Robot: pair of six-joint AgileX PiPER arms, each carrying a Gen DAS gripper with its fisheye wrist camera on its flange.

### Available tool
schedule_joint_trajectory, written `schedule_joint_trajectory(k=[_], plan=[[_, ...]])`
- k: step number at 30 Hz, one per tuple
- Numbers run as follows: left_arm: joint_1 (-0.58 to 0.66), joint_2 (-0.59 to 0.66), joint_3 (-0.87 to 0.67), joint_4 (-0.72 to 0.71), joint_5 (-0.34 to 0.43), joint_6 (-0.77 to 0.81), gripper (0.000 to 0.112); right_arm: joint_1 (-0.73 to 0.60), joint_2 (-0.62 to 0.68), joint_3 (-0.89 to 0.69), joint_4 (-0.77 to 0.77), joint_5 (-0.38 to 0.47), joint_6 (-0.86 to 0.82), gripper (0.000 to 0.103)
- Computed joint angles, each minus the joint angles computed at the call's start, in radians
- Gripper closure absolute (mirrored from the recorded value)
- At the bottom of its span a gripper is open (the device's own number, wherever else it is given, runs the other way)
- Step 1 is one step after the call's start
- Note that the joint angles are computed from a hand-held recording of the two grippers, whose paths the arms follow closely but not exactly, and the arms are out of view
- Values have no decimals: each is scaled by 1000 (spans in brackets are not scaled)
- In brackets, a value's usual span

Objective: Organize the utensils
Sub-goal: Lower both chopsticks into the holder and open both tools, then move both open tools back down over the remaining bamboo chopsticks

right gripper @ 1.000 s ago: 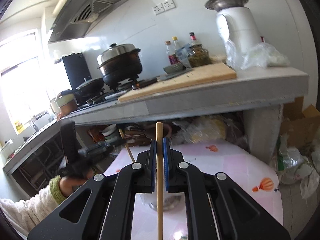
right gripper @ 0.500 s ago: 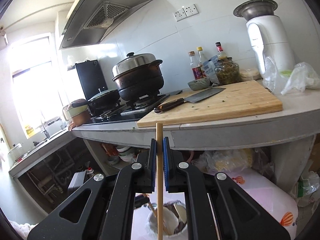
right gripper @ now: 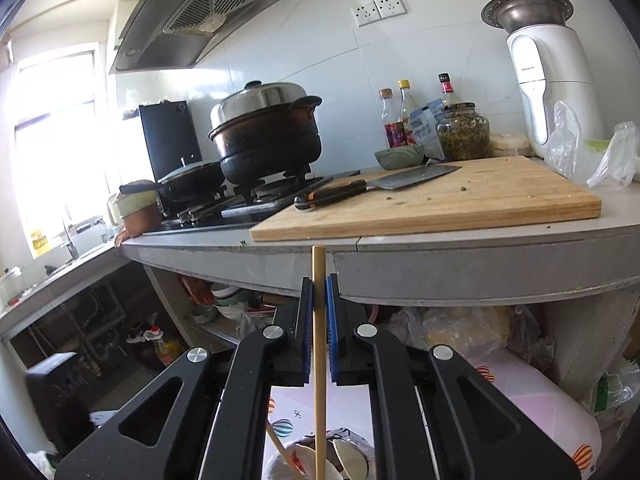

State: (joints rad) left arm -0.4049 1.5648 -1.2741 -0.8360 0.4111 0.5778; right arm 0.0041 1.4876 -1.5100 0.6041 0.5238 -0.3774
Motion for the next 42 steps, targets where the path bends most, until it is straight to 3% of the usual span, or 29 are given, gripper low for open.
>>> schedule_joint_trajectory(k=[8, 18, 22, 26, 30, 36, 42], plan=[[51, -150, 219, -186, -36, 168, 77, 23, -20, 144, 57, -43, -116, 96], [55, -244, 355, -184, -69, 152, 73, 26, -65, 332, 75, -75, -177, 96], [46, -260, 377, -153, -70, 117, 71, 25, -68, 334, 46, -64, -149, 96], [23, -270, 390, -106, -85, 63, 66, 18, -86, 327, 27, -27, -125, 94], [-7, -282, 403, -25, -98, -15, 61, -33, -170, 370, 78, 16, -156, 77], [-39, -299, 446, -32, -106, 5, 56, -234, -362, 513, 172, 151, -226, 76], [-120, -250, 465, 6, -117, -12, 56, -434, -518, 769, 93, 258, -203, 76]])
